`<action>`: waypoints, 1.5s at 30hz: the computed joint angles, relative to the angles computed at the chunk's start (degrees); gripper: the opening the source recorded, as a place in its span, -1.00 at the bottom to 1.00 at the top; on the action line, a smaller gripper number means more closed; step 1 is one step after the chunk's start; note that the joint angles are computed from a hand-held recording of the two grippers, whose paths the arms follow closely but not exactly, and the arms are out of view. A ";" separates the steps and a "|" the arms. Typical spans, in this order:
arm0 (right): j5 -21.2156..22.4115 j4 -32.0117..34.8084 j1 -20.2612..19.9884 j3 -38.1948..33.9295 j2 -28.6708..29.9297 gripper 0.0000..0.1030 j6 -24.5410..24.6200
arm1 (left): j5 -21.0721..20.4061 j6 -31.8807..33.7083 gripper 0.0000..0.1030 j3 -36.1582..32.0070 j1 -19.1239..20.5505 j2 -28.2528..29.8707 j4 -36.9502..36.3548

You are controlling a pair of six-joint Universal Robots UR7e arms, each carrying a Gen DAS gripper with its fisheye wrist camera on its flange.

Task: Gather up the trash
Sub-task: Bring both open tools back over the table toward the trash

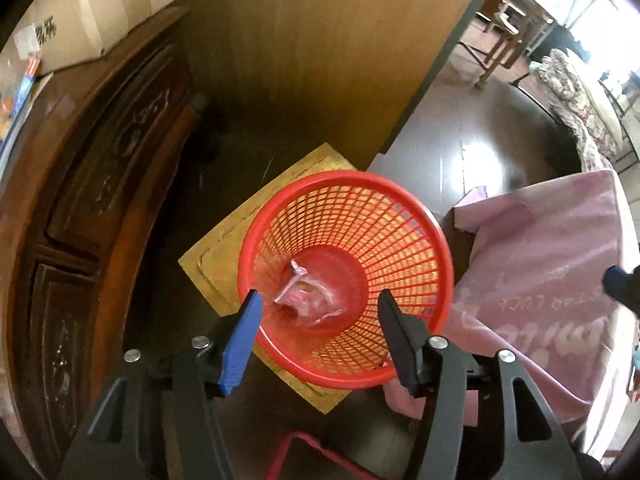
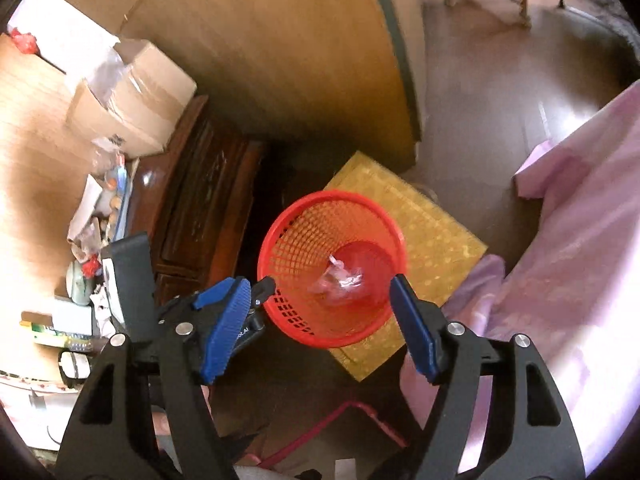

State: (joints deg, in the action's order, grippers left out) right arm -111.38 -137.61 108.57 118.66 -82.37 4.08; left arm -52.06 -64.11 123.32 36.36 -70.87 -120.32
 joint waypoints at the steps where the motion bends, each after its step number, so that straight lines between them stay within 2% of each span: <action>1: -1.50 -0.59 0.70 0.42 -1.59 0.37 -0.23 | 0.01 0.28 0.18 -0.29 -0.57 0.10 -0.03; 4: -3.92 -1.99 1.62 1.62 -5.95 0.37 -0.80 | -0.15 1.44 0.25 -1.58 -2.62 0.64 -0.91; 10: -12.49 -4.65 2.13 5.86 -17.99 0.50 -2.13 | 0.72 7.62 0.42 -5.77 -8.09 4.41 -4.33; 16: -18.43 -3.90 -0.42 10.19 -30.44 0.52 -3.04 | -0.20 14.56 0.57 -10.06 -12.62 10.14 -8.68; 20: -21.28 -6.10 -3.36 13.10 -38.86 0.74 -5.77 | -2.21 16.49 0.66 -13.68 -14.45 14.74 -9.61; 23: -22.00 -8.02 -7.13 14.40 -44.30 0.78 -8.78 | -3.27 17.97 0.72 -16.31 -15.81 18.10 -10.93; 30: -18.17 -17.04 -19.52 17.03 -52.20 0.79 -17.63 | -6.40 22.10 0.76 -22.24 -18.56 26.37 -14.68; 32: -12.95 -19.86 -26.14 18.12 -55.17 0.79 -20.02 | -7.64 23.17 0.76 -24.58 -19.23 29.17 -15.13; 34: -10.55 -22.39 -30.78 19.09 -56.51 0.79 -21.51 | -8.82 24.10 0.76 -26.79 -19.73 31.70 -15.14; 37: -8.11 -21.03 -36.34 18.58 -57.95 0.79 -24.43 | -10.19 25.77 0.76 -29.89 -20.16 34.72 -14.78; 40: -10.33 -23.41 -36.73 18.48 -57.41 0.79 -28.09 | -11.47 28.02 0.76 -33.27 -20.66 37.88 -14.92; 41: -9.77 -23.23 -37.88 18.30 -57.74 0.79 -28.95 | -11.96 28.91 0.76 -34.49 -20.88 39.12 -15.25; 45: -0.35 -15.74 -47.41 17.28 -62.50 0.79 -28.50 | -13.75 30.51 0.77 -38.38 -21.24 42.85 -14.86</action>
State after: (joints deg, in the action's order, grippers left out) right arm -111.73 -153.35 61.16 135.93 -144.88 -24.42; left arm -65.81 -33.60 84.94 15.11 -28.02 -135.18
